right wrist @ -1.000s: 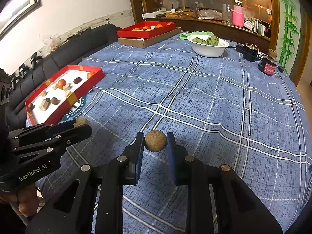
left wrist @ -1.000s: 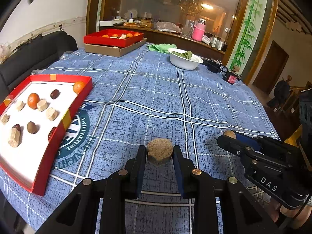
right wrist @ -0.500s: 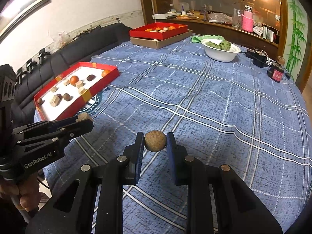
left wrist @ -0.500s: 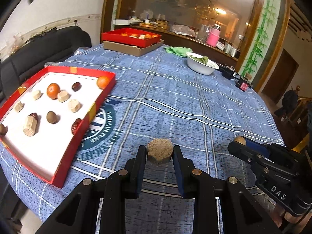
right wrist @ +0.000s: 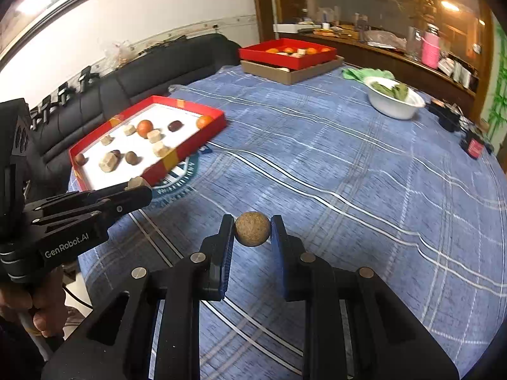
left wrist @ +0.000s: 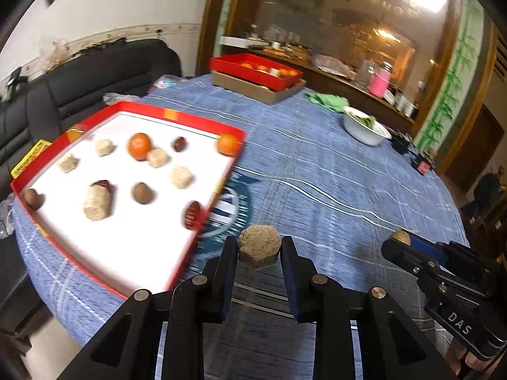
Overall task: Organize fruits
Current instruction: 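Carry the brown ball and beige hexagonal piece over the tray with both tools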
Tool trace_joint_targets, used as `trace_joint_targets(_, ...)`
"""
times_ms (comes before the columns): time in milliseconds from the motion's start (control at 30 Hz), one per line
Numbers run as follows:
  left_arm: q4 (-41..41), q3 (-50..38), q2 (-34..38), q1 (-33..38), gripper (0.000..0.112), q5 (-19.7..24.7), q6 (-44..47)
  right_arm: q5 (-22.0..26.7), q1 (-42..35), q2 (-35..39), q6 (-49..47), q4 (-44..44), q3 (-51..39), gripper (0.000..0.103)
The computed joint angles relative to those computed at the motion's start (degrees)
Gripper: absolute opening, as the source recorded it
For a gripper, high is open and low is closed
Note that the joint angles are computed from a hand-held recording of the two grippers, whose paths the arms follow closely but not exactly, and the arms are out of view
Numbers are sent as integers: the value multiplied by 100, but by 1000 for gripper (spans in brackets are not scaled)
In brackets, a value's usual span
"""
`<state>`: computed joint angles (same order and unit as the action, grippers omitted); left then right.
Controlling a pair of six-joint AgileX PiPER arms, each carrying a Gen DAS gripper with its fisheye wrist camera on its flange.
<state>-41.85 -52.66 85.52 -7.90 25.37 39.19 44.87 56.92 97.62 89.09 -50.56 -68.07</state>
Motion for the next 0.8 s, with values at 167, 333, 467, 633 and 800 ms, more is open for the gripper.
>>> trace_joint_targets(167, 49, -213, 134, 498, 27, -29, -15, -57, -93, 416, -611, 218, -696, 22)
trace_joint_targets(333, 459, -436, 273, 790, 27, -197, -418, -81, -185, 889, -1329, 506, -1549, 22)
trace_joint_targets(467, 742, -615, 383, 989, 27, -286, -683, -79, -246, 1331, -1914, 752, -2332, 23)
trace_joint_targets(633, 1031, -826, 533, 1120, 27, -300, -920, 41, -320, 1933, -2679, 1148, -3408, 23)
trace_joint_targets(800, 1078, -1029, 732, 1260, 27, -288, -973, 288, -353, 2484, -3305, 1499, -4410, 23)
